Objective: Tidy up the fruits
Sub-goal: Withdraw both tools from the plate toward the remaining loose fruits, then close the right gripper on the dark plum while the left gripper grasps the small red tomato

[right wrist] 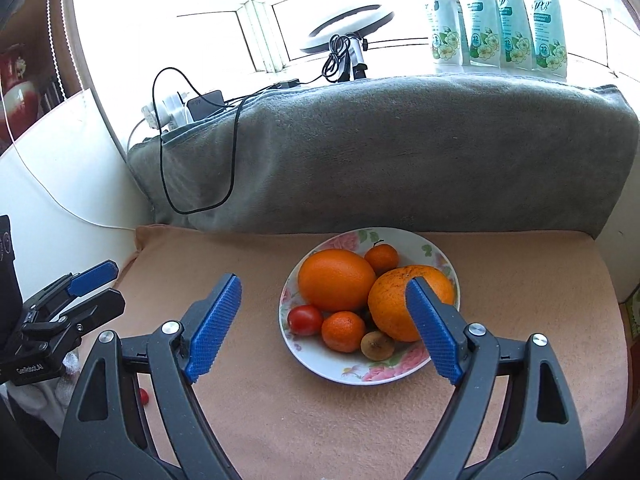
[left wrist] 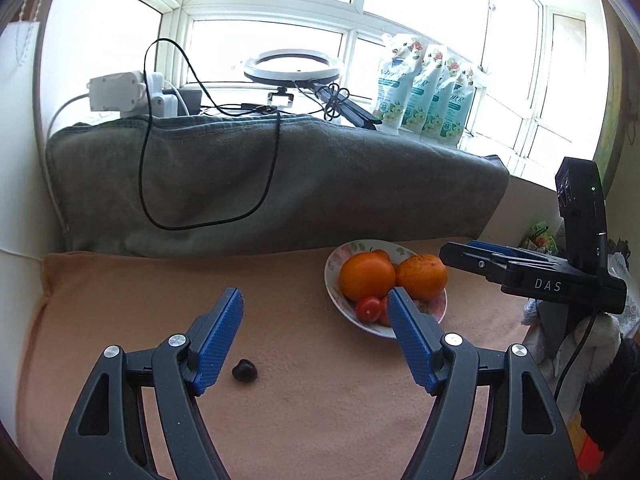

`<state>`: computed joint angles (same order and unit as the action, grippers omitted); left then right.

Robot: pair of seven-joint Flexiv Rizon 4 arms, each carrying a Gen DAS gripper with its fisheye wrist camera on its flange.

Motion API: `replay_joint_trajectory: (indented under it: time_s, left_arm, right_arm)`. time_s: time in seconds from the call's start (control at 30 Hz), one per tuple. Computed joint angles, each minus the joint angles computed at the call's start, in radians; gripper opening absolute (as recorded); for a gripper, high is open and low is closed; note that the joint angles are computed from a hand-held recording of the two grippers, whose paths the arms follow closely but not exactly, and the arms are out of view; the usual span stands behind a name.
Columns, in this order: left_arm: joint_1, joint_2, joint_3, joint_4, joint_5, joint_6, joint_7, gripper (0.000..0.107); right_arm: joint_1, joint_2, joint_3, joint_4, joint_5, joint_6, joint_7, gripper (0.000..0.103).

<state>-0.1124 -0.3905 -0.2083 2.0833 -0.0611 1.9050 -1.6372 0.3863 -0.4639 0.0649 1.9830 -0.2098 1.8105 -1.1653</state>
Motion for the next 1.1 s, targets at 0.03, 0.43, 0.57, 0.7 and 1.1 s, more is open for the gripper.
replay_joint_trajectory:
  time_s: [0.03,0.43,0.57,0.7,1.1]
  left_arm:
    - [0.008,0.002,-0.006,0.006,0.003,0.003,-0.004,0.074]
    - [0.052,0.051,0.025,0.128,0.031,0.081,-0.087,0.074]
    - [0.058,0.078,0.054,0.189,0.041,0.099,-0.118,0.074]
    - [0.056,0.093,0.077,0.250,0.049,0.111,-0.139,0.074]
    - [0.080,0.056,0.045,0.339,0.106,0.136,-0.226,0.062]
  right_arm:
    - [0.009,0.003,-0.006,0.004,0.000,0.003,-0.004,0.087]
    - [0.063,0.007,-0.014,0.023,0.007,0.028,-0.054,0.087]
    - [0.030,-0.010,0.043,0.002,-0.024,0.012,-0.062,0.087]
    - [-0.019,-0.041,0.120,-0.027,-0.064,-0.005,-0.067,0.087]
    - [-0.026,-0.140,0.203,-0.113,-0.145,-0.101,-0.124,0.072]
